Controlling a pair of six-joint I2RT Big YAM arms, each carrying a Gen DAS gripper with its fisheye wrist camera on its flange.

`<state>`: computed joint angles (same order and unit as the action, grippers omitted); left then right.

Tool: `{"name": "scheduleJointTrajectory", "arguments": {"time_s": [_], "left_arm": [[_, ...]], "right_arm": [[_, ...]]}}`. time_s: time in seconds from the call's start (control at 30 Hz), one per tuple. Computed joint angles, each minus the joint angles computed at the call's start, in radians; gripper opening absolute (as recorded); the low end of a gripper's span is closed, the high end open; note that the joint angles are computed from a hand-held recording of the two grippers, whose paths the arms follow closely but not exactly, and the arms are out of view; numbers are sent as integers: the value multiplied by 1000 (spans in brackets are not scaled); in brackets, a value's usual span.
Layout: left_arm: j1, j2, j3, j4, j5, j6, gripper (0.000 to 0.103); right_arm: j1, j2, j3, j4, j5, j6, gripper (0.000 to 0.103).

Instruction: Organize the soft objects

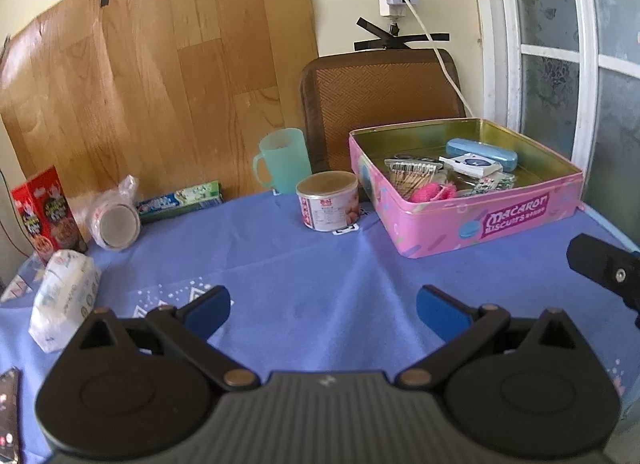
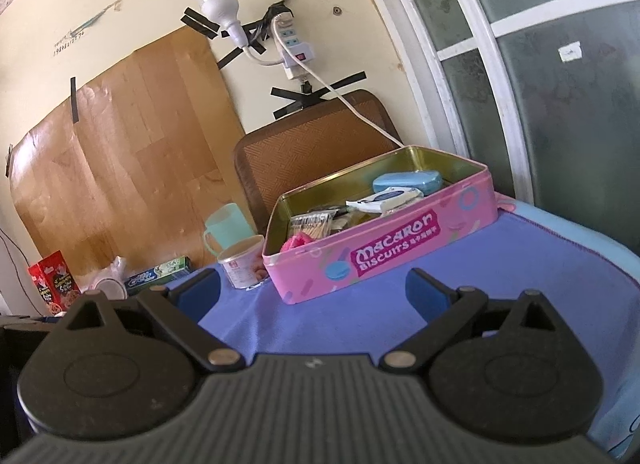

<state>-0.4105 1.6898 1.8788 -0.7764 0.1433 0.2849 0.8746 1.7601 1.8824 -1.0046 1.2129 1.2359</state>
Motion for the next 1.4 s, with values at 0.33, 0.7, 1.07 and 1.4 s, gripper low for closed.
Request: {"name": "scheduleJointTrajectory", "arguments": {"time_s": [0.33, 0.7, 1.07, 1.4], "left_arm": [[-16, 18, 24, -20, -18, 2, 103], [4, 37, 40, -56, 15, -5, 103], [36, 53, 62, -75, 64, -28, 103], [67, 74, 79, -88, 87, -48, 103]], "right_arm": [[-6, -27, -49, 52, -8, -18, 100], [-6, 3, -2, 18, -3, -48, 100], [-9, 50, 76, -6, -8, -109, 100], [-14, 99, 145, -31, -39, -141, 99]]}}
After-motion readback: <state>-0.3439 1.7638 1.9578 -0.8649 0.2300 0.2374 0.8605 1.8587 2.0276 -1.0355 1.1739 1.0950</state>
